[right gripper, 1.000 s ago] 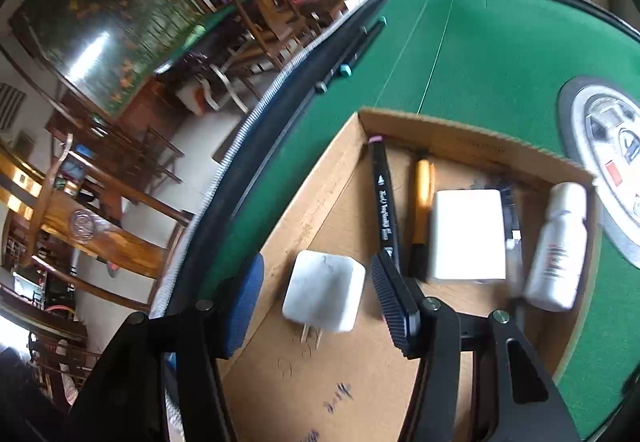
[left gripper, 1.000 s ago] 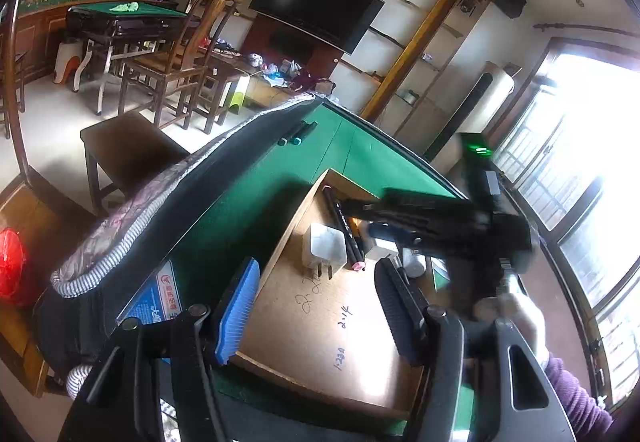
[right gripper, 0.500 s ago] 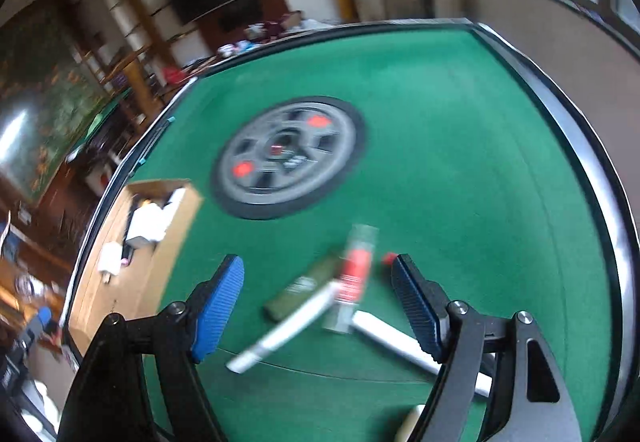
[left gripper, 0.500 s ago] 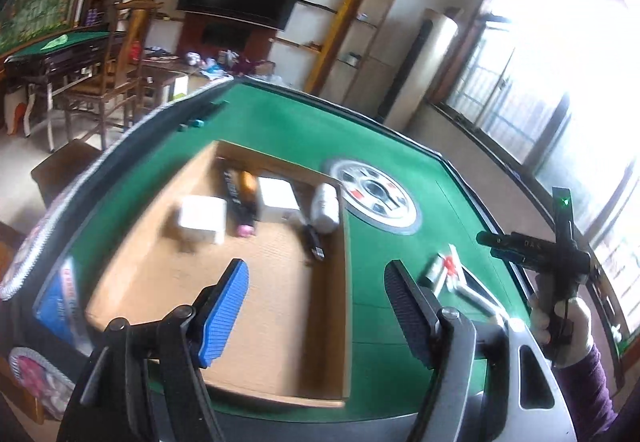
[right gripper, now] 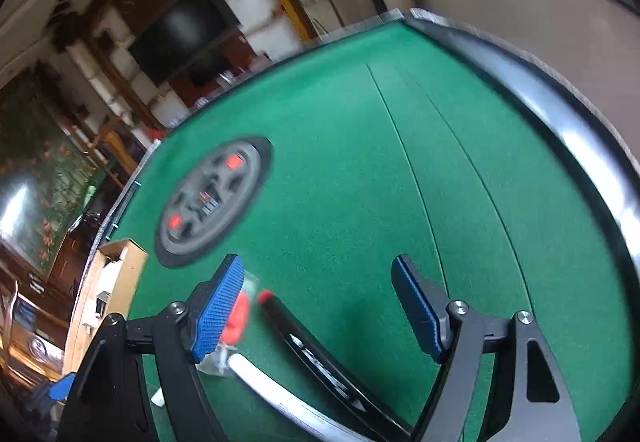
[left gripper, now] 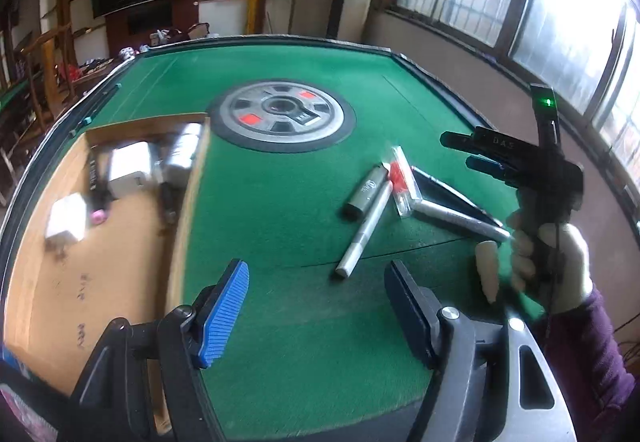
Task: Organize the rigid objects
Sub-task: 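Grasp the white stick with the left tool while the right tool grasps the clear red-capped tube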
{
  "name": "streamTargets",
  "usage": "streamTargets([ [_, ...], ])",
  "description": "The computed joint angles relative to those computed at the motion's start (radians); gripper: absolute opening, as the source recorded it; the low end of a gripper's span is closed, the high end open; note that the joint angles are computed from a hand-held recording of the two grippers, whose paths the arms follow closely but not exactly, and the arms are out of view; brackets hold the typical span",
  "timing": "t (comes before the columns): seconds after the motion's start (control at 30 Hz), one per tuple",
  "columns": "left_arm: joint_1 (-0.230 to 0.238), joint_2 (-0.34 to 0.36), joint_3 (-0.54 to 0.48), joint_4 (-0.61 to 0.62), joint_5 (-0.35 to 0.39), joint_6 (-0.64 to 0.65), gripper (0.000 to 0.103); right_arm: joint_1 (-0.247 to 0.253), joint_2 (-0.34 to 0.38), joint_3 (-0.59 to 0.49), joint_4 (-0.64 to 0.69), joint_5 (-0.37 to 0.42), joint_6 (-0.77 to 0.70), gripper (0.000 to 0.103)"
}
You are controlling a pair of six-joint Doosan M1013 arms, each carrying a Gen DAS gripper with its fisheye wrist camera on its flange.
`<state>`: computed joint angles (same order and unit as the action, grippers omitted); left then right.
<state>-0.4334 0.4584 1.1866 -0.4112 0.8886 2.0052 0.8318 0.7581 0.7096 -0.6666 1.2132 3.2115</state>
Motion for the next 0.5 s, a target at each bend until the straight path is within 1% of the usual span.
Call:
streamTargets([
  [0.03, -0.011, 0.016, -0.014, -0.003, 0.007, 0.010, 0.074, -0.001, -0.017, 0.032, -0.010, -0.042, 0.023, 0.076],
  [0.07, -0.023, 0.036, -0.034, 0.009, 0.020, 0.004, 0.074, 0.003, -0.024, 0.046, -0.038, -0.053, 0.041, 0.076],
  [0.1, -0.034, 0.057, -0.059, 0.027, 0.040, -0.005, 0.074, 0.006, -0.023, 0.043, -0.052, -0.046, 0.040, 0.076],
  [0.13, -0.047, 0.078, -0.081, 0.037, 0.057, -0.002, 0.070, 0.007, -0.020, 0.036, -0.055, -0.036, 0.032, 0.076],
  [0.17, -0.057, 0.095, -0.098, 0.050, 0.062, 0.000, 0.063, 0.007, -0.018, 0.032, -0.053, -0.034, 0.027, 0.076],
  [0.2, -0.072, 0.111, -0.116, 0.094, 0.064, -0.017, 0.058, 0.007, -0.019, 0.035, -0.051, -0.041, 0.030, 0.076],
  [0.23, -0.084, 0.128, -0.134, 0.141, 0.076, -0.042, 0.046, 0.007, -0.021, 0.039, -0.052, -0.048, 0.034, 0.076],
  [0.27, -0.089, 0.129, -0.132, 0.158, 0.065, -0.046, 0.034, 0.007, -0.021, 0.038, -0.053, -0.047, 0.034, 0.076],
  [0.3, -0.092, 0.123, -0.128, 0.164, 0.053, -0.033, 0.019, 0.007, -0.020, 0.037, -0.051, -0.045, 0.032, 0.076],
  [0.37, -0.078, 0.122, -0.143, 0.107, 0.104, -0.021, 0.014, 0.007, -0.023, 0.042, -0.051, -0.050, 0.034, 0.076],
  [0.4, -0.071, 0.114, -0.138, 0.090, 0.109, -0.017, 0.014, 0.007, -0.022, 0.040, -0.050, -0.051, 0.031, 0.076],
  [0.5, -0.057, 0.077, -0.102, 0.090, 0.093, -0.025, 0.014, 0.006, -0.021, 0.038, -0.046, -0.056, 0.027, 0.076],
])
